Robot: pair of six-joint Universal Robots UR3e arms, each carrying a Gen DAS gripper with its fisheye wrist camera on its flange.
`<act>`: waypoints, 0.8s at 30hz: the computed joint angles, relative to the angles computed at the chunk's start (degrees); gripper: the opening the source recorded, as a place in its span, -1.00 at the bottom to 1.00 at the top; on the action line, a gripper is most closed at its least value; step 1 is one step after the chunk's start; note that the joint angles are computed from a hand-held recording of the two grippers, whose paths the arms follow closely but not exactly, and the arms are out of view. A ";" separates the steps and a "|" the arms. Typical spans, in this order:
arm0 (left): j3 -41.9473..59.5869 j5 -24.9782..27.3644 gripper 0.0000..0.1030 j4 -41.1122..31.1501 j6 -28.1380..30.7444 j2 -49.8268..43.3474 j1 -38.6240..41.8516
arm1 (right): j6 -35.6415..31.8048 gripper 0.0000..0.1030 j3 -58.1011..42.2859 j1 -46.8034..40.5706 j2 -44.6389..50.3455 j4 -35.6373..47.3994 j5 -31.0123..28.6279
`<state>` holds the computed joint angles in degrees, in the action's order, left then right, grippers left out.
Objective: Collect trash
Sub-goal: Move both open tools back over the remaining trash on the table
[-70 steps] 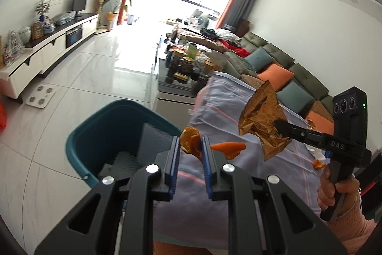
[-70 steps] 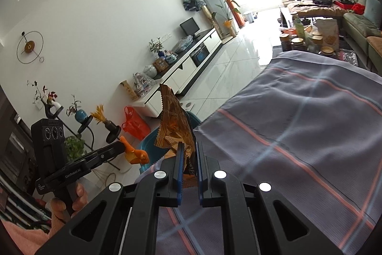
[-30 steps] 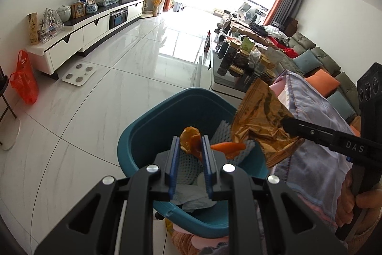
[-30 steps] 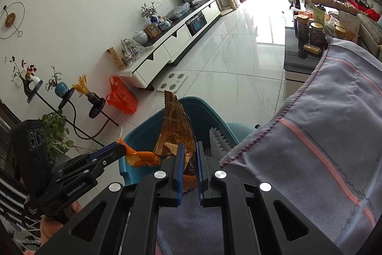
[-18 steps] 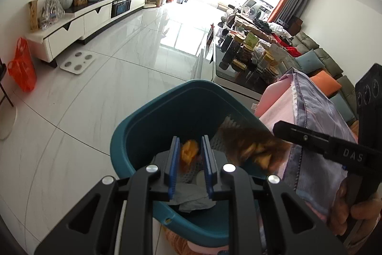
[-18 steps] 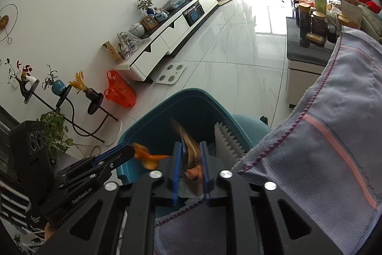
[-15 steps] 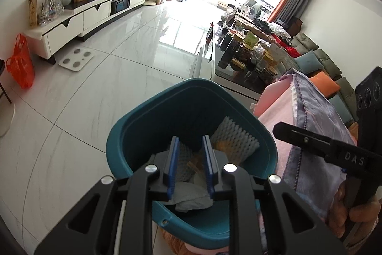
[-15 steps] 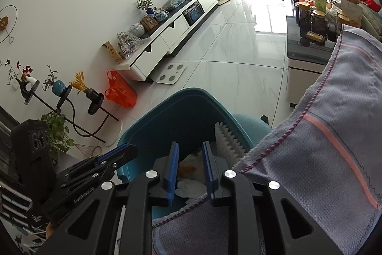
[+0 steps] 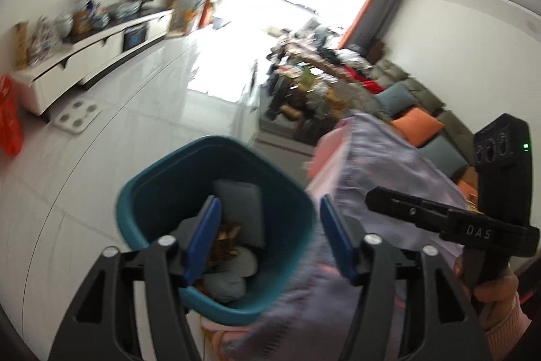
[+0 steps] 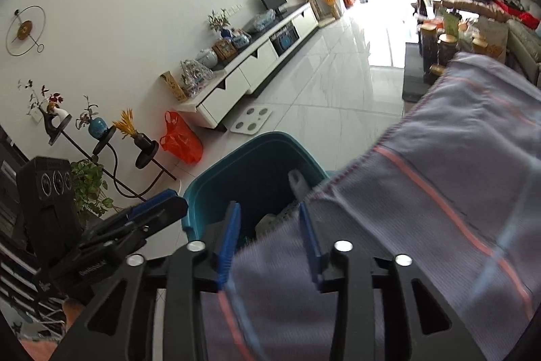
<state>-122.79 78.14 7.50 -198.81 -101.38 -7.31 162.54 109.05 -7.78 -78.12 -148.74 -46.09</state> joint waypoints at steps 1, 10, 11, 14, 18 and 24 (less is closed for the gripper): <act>0.00 -1.34 0.44 1.44 -0.23 -0.22 -1.02 | -1.42 -0.08 3.15 -2.06 -3.05 0.05 0.79; 15.27 -3.03 0.54 0.49 2.16 -10.99 -16.34 | -20.60 0.02 19.98 -25.92 -31.32 20.72 6.91; 17.86 -3.52 0.55 -0.26 2.51 -12.67 -17.92 | -23.59 0.02 20.92 -29.41 -34.70 24.78 7.43; 25.17 -4.16 0.55 -3.11 3.64 -17.37 -22.19 | -33.15 0.05 21.69 -39.47 -42.41 38.54 8.92; 35.68 -5.13 0.55 -8.41 4.76 -23.81 -27.23 | -46.29 0.06 20.01 -53.69 -49.37 57.59 9.75; 55.87 -6.88 0.55 -20.01 7.63 -34.84 -33.76 | -62.89 0.06 16.45 -71.36 -52.11 76.24 9.45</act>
<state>-66.92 71.26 -12.51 -191.18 -136.22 -41.07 99.65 125.50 -79.14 -130.23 -72.51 -36.64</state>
